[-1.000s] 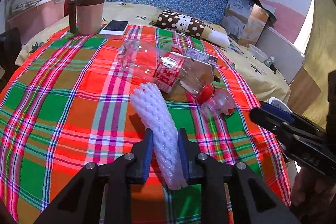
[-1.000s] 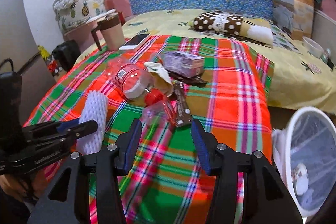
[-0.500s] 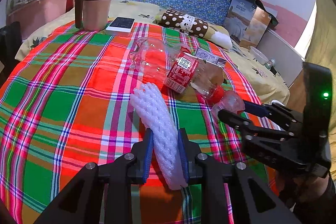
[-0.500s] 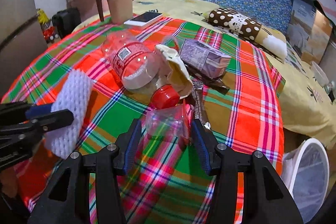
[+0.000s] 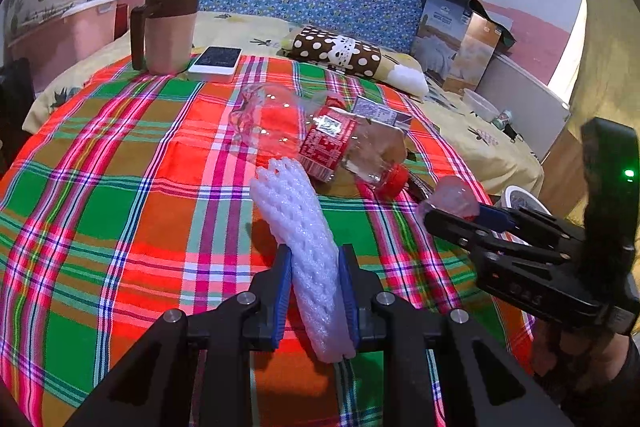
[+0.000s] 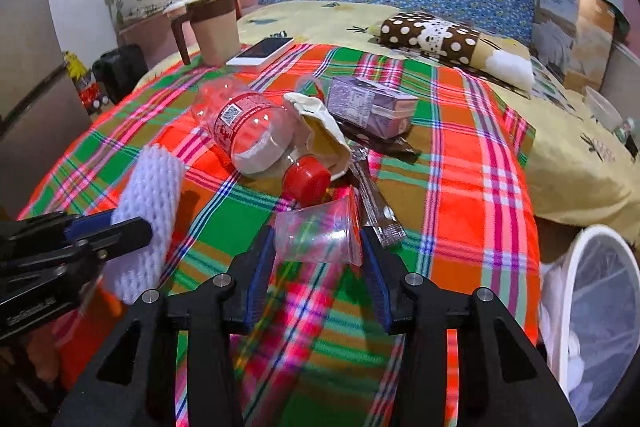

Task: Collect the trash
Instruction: 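Grasp the clear plastic cup with the right tool while the left tool holds the foam sleeve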

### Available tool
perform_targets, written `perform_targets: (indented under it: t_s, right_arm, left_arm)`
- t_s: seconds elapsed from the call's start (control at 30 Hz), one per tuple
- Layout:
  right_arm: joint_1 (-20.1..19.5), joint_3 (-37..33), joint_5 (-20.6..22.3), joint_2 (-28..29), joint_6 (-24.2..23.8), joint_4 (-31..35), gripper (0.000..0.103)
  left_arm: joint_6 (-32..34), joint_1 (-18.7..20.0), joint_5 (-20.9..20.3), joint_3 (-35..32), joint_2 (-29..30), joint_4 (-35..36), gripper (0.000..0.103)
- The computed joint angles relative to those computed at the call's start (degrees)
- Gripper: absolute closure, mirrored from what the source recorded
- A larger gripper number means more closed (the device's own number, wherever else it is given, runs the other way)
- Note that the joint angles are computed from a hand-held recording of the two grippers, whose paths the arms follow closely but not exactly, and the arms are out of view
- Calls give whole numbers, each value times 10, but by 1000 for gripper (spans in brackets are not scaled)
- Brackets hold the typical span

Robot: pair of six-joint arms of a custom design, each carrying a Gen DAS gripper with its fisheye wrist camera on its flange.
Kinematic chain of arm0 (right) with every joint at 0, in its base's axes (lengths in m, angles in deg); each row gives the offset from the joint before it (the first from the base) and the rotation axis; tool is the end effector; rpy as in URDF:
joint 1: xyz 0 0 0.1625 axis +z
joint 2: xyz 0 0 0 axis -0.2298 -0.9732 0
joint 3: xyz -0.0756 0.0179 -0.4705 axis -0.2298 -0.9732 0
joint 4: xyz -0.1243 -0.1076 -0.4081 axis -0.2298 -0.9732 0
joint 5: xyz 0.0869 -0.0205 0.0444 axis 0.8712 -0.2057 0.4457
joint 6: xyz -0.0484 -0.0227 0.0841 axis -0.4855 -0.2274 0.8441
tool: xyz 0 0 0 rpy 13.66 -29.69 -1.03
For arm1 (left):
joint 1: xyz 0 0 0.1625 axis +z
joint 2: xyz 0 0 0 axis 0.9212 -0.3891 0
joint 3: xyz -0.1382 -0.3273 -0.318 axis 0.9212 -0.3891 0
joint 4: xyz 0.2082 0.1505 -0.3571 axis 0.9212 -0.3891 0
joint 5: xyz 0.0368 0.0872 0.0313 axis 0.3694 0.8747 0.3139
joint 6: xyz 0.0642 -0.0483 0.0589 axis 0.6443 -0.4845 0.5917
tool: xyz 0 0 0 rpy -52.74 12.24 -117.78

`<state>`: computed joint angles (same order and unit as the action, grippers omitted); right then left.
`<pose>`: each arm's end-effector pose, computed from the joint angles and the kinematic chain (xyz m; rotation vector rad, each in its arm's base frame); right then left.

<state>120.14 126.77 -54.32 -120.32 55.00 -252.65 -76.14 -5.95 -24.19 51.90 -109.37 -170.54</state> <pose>0.2312 -0.5001 0.0516 0.5722 -2.3268 0.8140 -0.0824 -0.5204 0.1984 0.6382 2.5906 -0.8193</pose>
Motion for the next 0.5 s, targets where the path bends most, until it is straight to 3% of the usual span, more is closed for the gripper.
perform_targets:
  t_s: [0.2, 0.5]
  right_arm:
    - [-2, 32, 4, -16, 24, -30, 58]
    - [-4, 65, 1, -30, 34, -85, 58]
  left_arm:
    - [25, -20, 1, 19, 4, -36, 79]
    - [22, -52, -2, 34, 5, -32, 79]
